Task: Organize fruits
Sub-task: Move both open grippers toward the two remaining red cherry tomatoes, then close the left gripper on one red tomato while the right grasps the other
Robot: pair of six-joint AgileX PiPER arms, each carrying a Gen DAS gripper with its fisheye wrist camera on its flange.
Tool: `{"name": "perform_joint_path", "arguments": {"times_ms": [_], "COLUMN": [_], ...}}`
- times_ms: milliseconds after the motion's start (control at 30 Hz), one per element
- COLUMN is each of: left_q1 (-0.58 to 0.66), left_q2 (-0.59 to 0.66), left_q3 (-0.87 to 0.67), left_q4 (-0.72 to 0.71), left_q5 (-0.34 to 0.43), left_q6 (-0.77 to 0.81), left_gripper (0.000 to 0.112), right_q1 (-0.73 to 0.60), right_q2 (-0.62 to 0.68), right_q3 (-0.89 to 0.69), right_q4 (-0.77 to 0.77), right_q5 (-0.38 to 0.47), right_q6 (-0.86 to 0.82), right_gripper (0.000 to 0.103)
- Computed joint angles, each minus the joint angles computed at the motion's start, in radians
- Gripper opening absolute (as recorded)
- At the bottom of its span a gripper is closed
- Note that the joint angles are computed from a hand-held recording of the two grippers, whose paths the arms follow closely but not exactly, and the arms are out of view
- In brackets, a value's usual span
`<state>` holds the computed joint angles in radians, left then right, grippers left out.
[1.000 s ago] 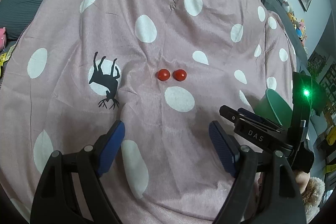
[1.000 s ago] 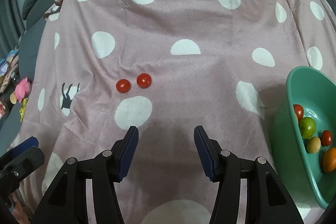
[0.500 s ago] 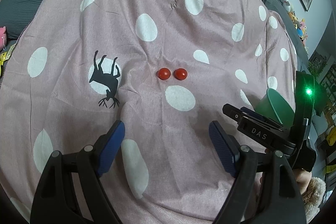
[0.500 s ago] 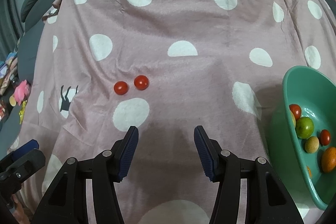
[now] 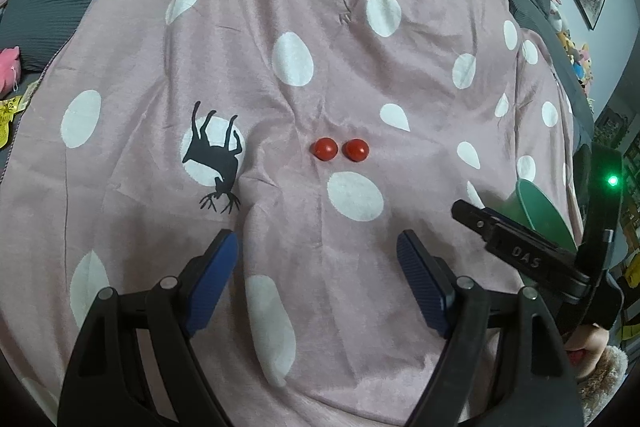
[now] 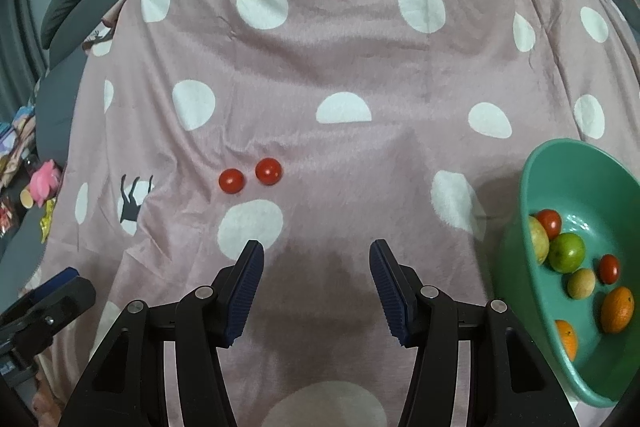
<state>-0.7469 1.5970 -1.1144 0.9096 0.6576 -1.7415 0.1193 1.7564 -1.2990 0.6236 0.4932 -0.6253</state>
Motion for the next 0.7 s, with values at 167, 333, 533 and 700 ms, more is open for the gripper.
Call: {"name": "perform_joint_path", "arguments": {"times_ms": [167, 333, 533, 700], "left_q1": [-0.004, 0.043, 0.185, 0.291], "left_q2": [0.000, -0.013, 0.031, 0.188], "left_q3": [-0.005, -0.020, -0.155, -0.333], "left_q4": [0.015, -0.033, -0.262, -0.509], "left_q5": [0.015, -0.024, -0.092, -0.120], "left_q6": [-0.009, 0.060, 0.366, 0.641], "left_gripper": [0.081, 0.075, 0.060, 0.046], "right_q1": [-0.006, -0.003, -0.017, -0.001], "right_q2": [-0.006, 0.000, 0.089, 0.270], "right_q3": [-0.005, -0.049, -0.279, -0.566], "right_q4": [-0.003, -0.079, -0.158, -0.190], "right_q5": [0.010, 0.058, 0.244, 0.395], "right_q6": [0.015, 0.105, 0.254, 0.372], "right_gripper": [0.055, 0.055, 0.055, 0.054]}}
